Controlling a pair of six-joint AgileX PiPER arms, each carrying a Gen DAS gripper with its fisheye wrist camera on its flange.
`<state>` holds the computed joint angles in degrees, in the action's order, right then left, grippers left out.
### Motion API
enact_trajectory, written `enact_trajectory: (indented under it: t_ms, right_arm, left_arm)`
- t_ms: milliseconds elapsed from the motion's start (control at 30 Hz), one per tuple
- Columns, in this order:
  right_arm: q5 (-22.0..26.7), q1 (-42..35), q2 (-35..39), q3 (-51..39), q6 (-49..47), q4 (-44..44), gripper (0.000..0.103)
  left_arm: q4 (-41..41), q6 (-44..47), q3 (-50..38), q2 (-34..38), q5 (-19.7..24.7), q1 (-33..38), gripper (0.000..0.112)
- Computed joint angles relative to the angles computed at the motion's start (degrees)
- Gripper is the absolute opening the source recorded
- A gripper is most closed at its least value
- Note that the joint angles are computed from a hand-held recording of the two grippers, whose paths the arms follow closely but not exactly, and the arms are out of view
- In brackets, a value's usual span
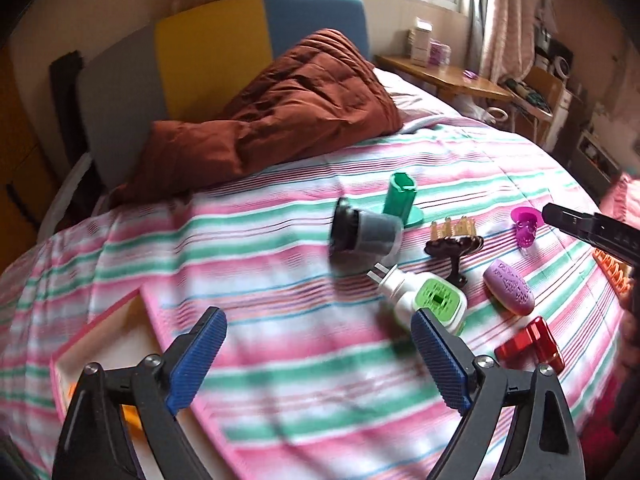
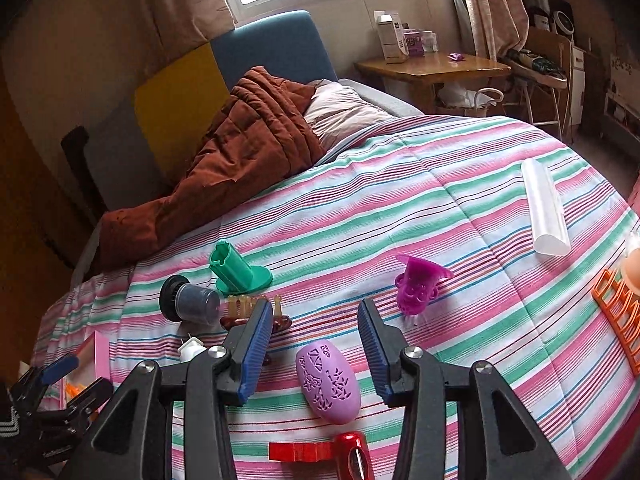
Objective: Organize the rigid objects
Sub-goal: 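Move both tools back toward the remaining toys, then grasp the black-clear cup with the left tool while the right tool grasps the green holder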
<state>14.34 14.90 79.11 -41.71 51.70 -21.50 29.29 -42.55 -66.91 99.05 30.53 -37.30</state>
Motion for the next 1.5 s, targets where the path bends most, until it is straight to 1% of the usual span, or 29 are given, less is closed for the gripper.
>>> enact_trajectory:
  t_ms: [33,133,267,333,400,600,667,700,733,767,800,900,967,1033,1100,1167,1233,1333,1367,1400,1433,1467,1500]
  right_arm:
    - [-0.2,-0.2,0.0,0.0,-1.0,1.1,0.044]
    - [-0.8,-0.9,0.0,0.0,-5.2,5.5,0.044]
    - [-1.3,-2.0,0.8,-0.5,-14.5,14.8,0.045]
    - [-1.5,-2.7,1.1,-0.6,-22.0,22.2,0.045]
    - [-1.5,-2.9,1.1,-0.6,-25.0,25.4,0.045]
    - [-1.4,-3.5,1.3,-0.7,-34.4,35.1,0.045]
    - [-1.3,-3.7,1.4,-0.6,-37.2,38.2,0.045]
    - [-1.3,-3.7,1.5,-0.7,-37.4,38.4,0.045]
    - [-1.4,-3.6,1.6,-0.7,-37.1,38.0,0.045]
    - [-1.4,-3.4,1.6,-0.7,-34.8,35.7,0.045]
    - [-1.4,-3.3,1.6,-0.7,-33.8,34.7,0.045]
    - [-1.2,-3.4,1.9,-0.8,-34.2,35.2,0.045]
    - [-1.2,-3.2,2.1,-0.8,-33.2,34.1,0.045]
    - [-1.1,-2.8,2.4,-1.0,-31.6,32.3,0.045]
    - [-0.8,-2.1,2.7,-1.2,-28.3,28.7,0.045]
    - [-0.4,-1.4,3.1,-1.4,-26.0,26.2,0.045]
    - [-0.2,-0.4,3.2,-1.5,-21.8,21.6,0.045]
    - [-1.3,1.5,2.3,-0.9,-14.6,13.6,0.045]
    - [-1.3,2.3,2.1,-1.0,-12.6,11.0,0.045]
    - [-1.3,2.9,1.9,-1.2,-12.7,10.6,0.045]
    - [-1.4,3.4,2.0,-1.5,-14.9,12.6,0.045]
    - [-1.5,3.7,2.3,-2.2,-19.0,16.4,0.045]
    - [-1.0,4.2,3.1,-3.5,-20.8,17.8,0.045]
  left_arm:
    - [-2.3,3.3,-2.8,2.4,0.1,0.6,0.099]
    - [-9.6,12.0,-10.1,8.5,1.1,2.5,0.099]
    - [-14.6,17.7,-17.9,14.7,2.9,4.0,0.102]
    - [-14.5,18.4,-21.5,17.6,4.3,4.1,0.103]
    - [-17.1,21.4,-25.6,20.6,6.0,4.6,0.103]
    - [-17.2,23.8,-34.2,27.2,10.2,4.3,0.103]
    - [-15.0,22.9,-36.7,29.2,11.3,3.9,0.103]
    - [-13.3,22.0,-37.4,29.9,11.4,3.6,0.1]
    - [-13.5,22.8,-37.8,30.4,11.1,3.8,0.083]
    - [-16.1,25.4,-38.0,30.8,10.9,4.4,0.065]
    - [-17.0,26.2,-38.0,31.0,11.0,4.8,0.064]
    - [-15.1,23.6,-31.2,27.4,5.2,5.1,0.064]
    - [-12.1,19.2,-25.0,23.3,1.2,5.1,0.064]
    - [-11.4,16.2,-18.9,18.7,-2.2,5.7,0.064]
    - [-6.7,10.2,-13.2,14.2,-4.1,5.3,0.064]
    - [-3.9,5.9,-7.0,9.0,-6.2,5.1,0.064]
    - [3.3,-2.4,-1.2,4.2,-7.2,3.9,0.064]
    - [9.8,-11.4,7.3,-3.0,-8.7,2.4,0.064]
    - [11.7,-14.2,9.6,-5.2,-8.3,1.8,0.064]
    - [12.8,-16.1,12.0,-7.5,-8.2,1.4,0.064]
    - [13.0,-17.3,14.1,-9.7,-8.4,1.1,0.064]
    - [13.2,-18.5,16.6,-12.0,-8.6,0.9,0.064]
    - [14.2,-20.2,18.7,-14.1,-8.4,0.6,0.064]
